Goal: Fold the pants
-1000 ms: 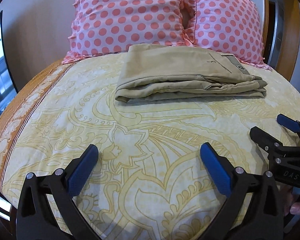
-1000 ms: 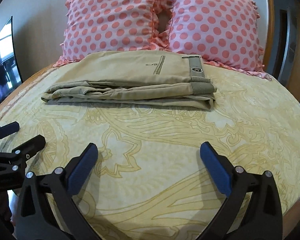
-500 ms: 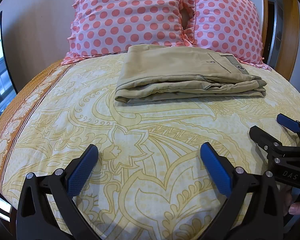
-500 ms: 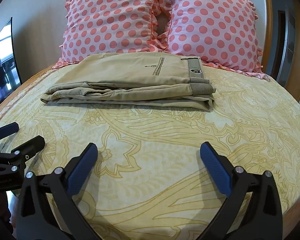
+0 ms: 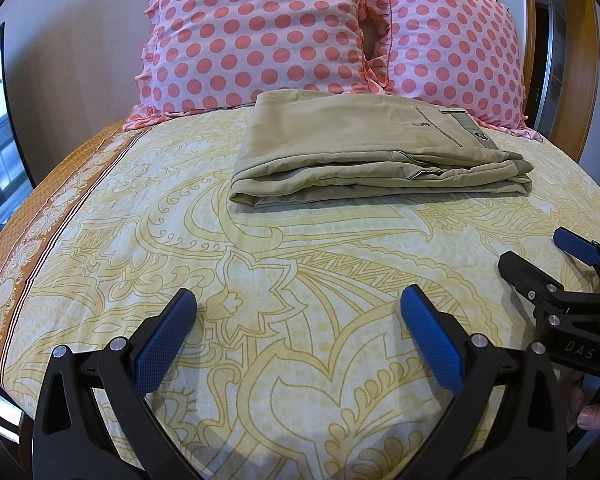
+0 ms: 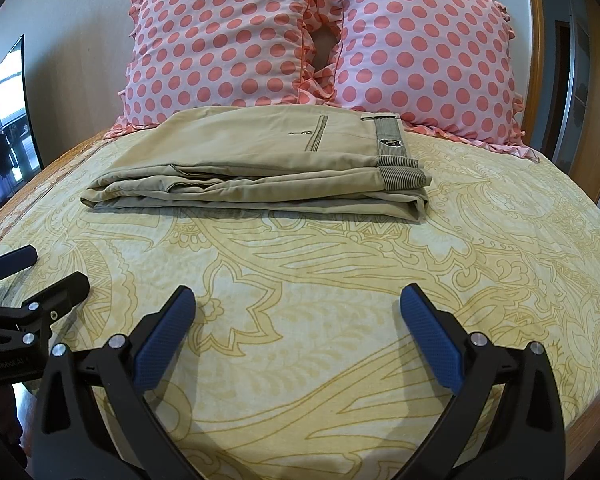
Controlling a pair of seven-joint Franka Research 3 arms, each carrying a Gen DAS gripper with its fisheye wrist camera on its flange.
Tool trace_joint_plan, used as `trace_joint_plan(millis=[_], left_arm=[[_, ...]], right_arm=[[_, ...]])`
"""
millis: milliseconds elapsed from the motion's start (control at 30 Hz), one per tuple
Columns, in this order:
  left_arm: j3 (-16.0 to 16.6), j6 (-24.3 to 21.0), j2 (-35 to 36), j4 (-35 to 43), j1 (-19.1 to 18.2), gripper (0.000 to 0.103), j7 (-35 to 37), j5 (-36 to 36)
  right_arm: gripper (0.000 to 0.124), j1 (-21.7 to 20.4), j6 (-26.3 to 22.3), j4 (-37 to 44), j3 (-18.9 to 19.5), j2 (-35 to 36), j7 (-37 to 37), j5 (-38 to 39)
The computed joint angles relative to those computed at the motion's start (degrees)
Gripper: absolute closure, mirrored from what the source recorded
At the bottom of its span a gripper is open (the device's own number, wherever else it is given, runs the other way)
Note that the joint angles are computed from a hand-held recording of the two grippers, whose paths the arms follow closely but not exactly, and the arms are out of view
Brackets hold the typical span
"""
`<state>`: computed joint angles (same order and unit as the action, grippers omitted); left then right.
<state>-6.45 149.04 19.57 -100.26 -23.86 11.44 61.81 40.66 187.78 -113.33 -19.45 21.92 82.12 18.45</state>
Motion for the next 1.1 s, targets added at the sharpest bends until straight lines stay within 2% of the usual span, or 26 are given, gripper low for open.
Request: trace_joint_plan(millis=[300,567,1100], left_arm=[[0.0,-0.1,-0.1,-0.1,-0.1,0.001,-0.1,0.0],[-0.5,-0.9,0.0,0.5,0.4,0.001,2.7,-3.0],[0.0,-0.3,0.3,0.7,0.0,0.001,2.0,-2.0]], right_arm=[[0.023,-0.1,0.0,0.1,0.1,0.0,-0.2,0.2],[0.023,0.0,0.1,0.1,0.0,0.1,-0.2,0.3],[0.023,-0.1,0.3,0.0,0.3,0.0,-0.6,0.6]])
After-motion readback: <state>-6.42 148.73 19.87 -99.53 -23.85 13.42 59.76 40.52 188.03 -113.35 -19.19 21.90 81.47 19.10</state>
